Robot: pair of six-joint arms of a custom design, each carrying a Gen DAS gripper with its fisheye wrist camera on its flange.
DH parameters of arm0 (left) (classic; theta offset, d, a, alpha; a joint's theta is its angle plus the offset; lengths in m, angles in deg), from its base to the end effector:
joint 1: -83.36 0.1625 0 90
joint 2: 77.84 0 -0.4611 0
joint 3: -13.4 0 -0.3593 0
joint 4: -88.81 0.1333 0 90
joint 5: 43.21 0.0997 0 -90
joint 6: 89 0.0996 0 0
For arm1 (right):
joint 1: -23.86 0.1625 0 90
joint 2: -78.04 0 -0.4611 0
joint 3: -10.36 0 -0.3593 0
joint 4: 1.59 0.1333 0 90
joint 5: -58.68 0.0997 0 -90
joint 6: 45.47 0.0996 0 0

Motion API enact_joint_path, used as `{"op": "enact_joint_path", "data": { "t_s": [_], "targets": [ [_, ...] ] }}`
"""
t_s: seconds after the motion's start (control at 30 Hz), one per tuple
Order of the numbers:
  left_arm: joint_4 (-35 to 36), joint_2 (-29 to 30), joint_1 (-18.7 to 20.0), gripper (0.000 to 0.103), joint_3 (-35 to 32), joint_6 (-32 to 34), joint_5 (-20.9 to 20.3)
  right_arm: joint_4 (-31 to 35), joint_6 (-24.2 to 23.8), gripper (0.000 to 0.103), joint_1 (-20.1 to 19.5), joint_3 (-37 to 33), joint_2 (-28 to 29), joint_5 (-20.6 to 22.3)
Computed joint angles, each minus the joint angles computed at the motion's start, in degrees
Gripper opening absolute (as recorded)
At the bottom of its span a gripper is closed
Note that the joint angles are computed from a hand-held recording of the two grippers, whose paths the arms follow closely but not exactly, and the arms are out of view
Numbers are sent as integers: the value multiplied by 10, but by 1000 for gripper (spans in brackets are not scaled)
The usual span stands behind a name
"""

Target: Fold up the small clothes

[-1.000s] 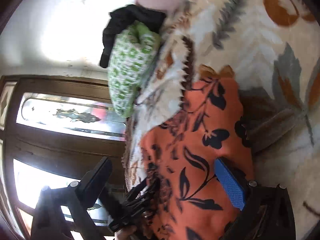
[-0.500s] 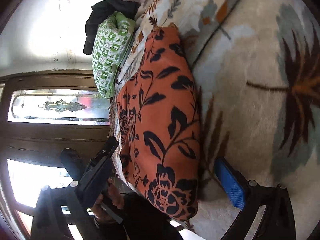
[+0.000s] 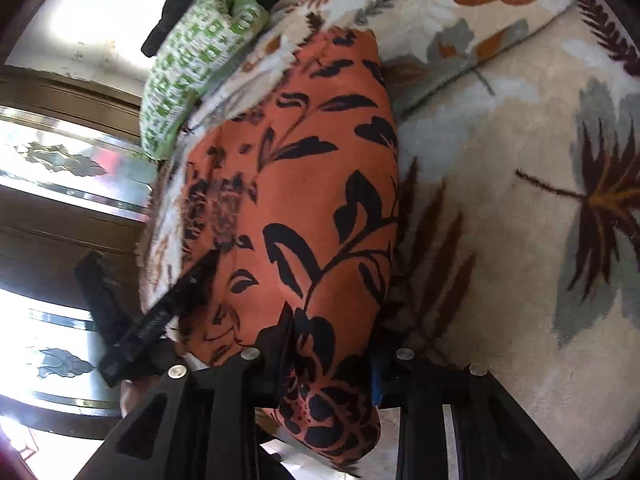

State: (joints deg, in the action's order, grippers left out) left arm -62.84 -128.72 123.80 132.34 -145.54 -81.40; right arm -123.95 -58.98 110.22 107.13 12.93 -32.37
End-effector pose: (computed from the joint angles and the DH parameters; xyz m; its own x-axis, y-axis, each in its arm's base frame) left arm -0.2565 -0.4966 0.1146 -0.8153 -0.2469 -0.5238 0.1381 0.7955 -0.5901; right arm 0.0931 -0.6079 0.2938 -0.9850 -0.1712 0.0207 -0.1714 0.9852 -0.0076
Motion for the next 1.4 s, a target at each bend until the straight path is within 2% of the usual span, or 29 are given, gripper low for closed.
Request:
{"op": "enact_joint_path", "data": {
  "t_s": [0.03, 0.1, 0.13, 0.27, 0.33, 0.4, 0.43, 0.53, 0.6, 0.63, 0.7, 0.73, 0.8, 0.87, 0.97, 1.03, 1.07, 1.1, 1.17, 1.23, 1.27, 1.3, 1.37, 1.4],
  "targets": [
    [-2, -1, 0, 88, 1, 0, -1, 9, 6, 35, -12, -3, -4, 32],
    [-10, -1, 1, 88, 4, 3, -3, 38, -5, 57, -21, -13, -17, 62],
    [-8, -1, 0, 88, 4, 2, -1, 42, -13, 73, -23, -16, -25, 76],
    [-8, -2, 0, 89, 5, 1, -3, 15, -6, 89, -30, -43, -24, 127],
    [-10, -3, 1, 89, 5, 3, -3, 30, 14, 89, -29, -77, 7, 114],
    [-11, -5, 3, 89, 7, 5, -3, 80, 32, 85, -25, -116, 50, 95],
    [-12, -5, 3, 89, 7, 5, -4, 82, 27, 49, -14, -115, 57, 63],
    [-21, -5, 2, 89, 11, 8, -5, 4, -44, 41, 32, -75, 31, -27],
    [-14, -2, 2, 90, 7, 9, -2, -10, -61, 40, 40, -70, 35, -70],
    [-10, -1, 1, 90, 5, 9, 0, 1, -54, 45, 32, -78, 42, -72],
    [-23, -3, 3, 90, 10, 12, -5, 21, -30, 56, 18, -93, 40, -25],
    [-26, -3, 2, 90, 11, 13, -6, 24, -26, 67, 15, -97, 34, -11],
    [-23, -1, 1, 90, 10, 12, -2, 23, -19, 75, 4, -108, 25, 28],
    [-22, -1, 2, 90, 9, 10, -4, 14, -4, 80, -1, -127, 27, 47],
    [-24, -2, 3, 91, 9, 14, -5, 23, 24, 83, -2, -178, 64, 61],
    [-29, -3, 4, 91, 11, 18, -6, 73, 31, 82, 2, -230, 104, 62],
    [-30, -3, 4, 91, 11, 19, -6, 85, 21, 57, 10, -239, 117, 40],
    [-30, -3, 4, 91, 11, 20, -6, 72, -3, 48, 25, -234, 120, -6],
    [-29, -2, 4, 91, 10, 19, -4, 10, -41, 42, 58, -203, 110, -86],
    [-22, 0, 4, 91, 7, 16, -2, -50, -86, 41, 79, -174, 106, -148],
    [-21, 0, 4, 91, 7, 16, -1, -62, -90, 43, 78, -168, 107, -156],
    [-26, -1, 4, 91, 9, 18, -2, -73, -87, 47, 74, -163, 107, -148],
    [-31, -1, 4, 91, 11, 20, -2, -67, -61, 69, 62, -161, 94, -131],
    [-31, 0, 4, 91, 11, 19, -1, -40, -45, 70, 55, -170, 86, -113]
  ]
}}
